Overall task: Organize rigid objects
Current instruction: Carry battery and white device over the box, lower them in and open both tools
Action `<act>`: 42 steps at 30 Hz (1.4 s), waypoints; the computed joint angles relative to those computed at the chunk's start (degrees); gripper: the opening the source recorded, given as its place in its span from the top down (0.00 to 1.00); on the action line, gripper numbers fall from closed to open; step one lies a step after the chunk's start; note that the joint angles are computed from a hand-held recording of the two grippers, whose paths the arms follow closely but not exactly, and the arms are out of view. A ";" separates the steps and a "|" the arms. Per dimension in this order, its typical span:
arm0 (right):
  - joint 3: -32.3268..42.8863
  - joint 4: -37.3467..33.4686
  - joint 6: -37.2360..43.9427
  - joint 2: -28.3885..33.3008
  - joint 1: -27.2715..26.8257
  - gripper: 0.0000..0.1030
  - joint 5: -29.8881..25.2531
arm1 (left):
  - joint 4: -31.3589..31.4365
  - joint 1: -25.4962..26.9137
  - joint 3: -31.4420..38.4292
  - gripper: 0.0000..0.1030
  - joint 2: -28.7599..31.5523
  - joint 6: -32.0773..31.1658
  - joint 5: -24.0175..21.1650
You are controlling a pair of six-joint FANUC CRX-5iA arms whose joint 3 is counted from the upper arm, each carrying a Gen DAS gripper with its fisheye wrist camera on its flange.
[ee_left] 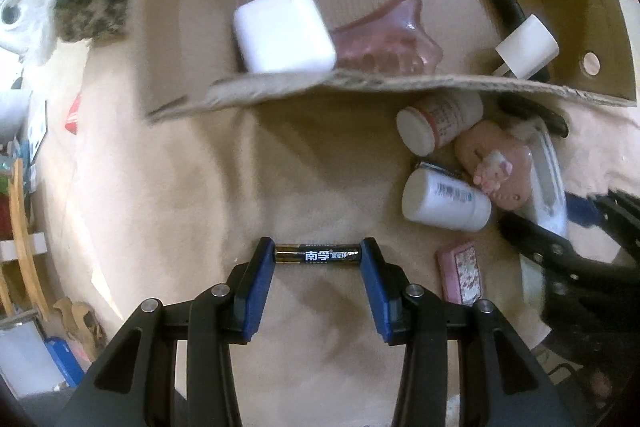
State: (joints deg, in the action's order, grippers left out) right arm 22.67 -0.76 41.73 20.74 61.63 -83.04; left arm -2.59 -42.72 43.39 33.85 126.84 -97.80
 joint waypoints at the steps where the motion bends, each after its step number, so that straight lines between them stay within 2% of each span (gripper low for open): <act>1: -0.78 -0.73 -0.67 -0.98 -0.01 0.56 0.36 | -0.47 -0.25 -0.21 0.61 -0.34 0.27 -0.27; 6: -6.19 0.79 -4.05 -6.46 1.28 0.56 3.04 | -1.39 -1.16 -1.49 0.61 -2.20 1.61 -0.42; 9: -10.53 2.63 -7.56 -10.82 2.91 0.56 5.68 | -1.76 -1.63 -3.08 0.61 -4.44 3.75 1.01; 12: -13.19 6.10 -10.90 -14.00 5.26 0.56 7.47 | 0.12 -1.75 -5.56 0.61 -7.16 4.81 4.27; 15: -15.09 12.45 -14.20 -16.48 8.23 0.56 8.50 | -3.42 -3.18 -4.26 0.61 -8.59 6.48 3.94; 17: -17.03 15.25 -13.47 -18.82 6.75 0.56 10.97 | -6.96 -4.62 -2.34 0.61 -9.17 8.31 3.43; 19: -19.64 20.34 -16.28 -21.33 8.25 0.56 13.51 | -10.75 -5.21 -0.17 0.61 -9.55 9.10 3.31; 20: -18.67 21.61 -15.85 -20.55 7.16 0.56 14.97 | -12.32 -5.59 0.42 0.61 -9.88 9.79 3.34; 24: -22.43 29.35 -21.52 -24.02 7.53 0.56 22.56 | -18.11 -6.56 4.17 0.61 -10.82 11.90 3.34; 25: -22.63 31.43 -22.76 -23.73 7.47 0.56 24.00 | -19.08 -6.13 6.22 0.61 -10.11 11.52 3.01; 29: -24.74 39.12 -25.22 -25.04 6.62 0.56 28.49 | -22.88 -6.35 7.43 0.61 -11.50 12.79 5.10; 33: -24.64 46.10 -25.93 -24.24 5.56 0.56 29.59 | -25.21 -6.07 11.69 0.61 -9.78 11.49 5.44; 37: -20.73 46.05 -21.44 -21.51 3.54 0.56 29.92 | -24.66 -4.72 15.50 0.61 -6.99 10.96 5.64; 42: -14.22 41.04 -15.90 -16.32 0.19 0.56 29.50 | -24.26 -3.42 22.60 0.61 -1.17 6.94 5.11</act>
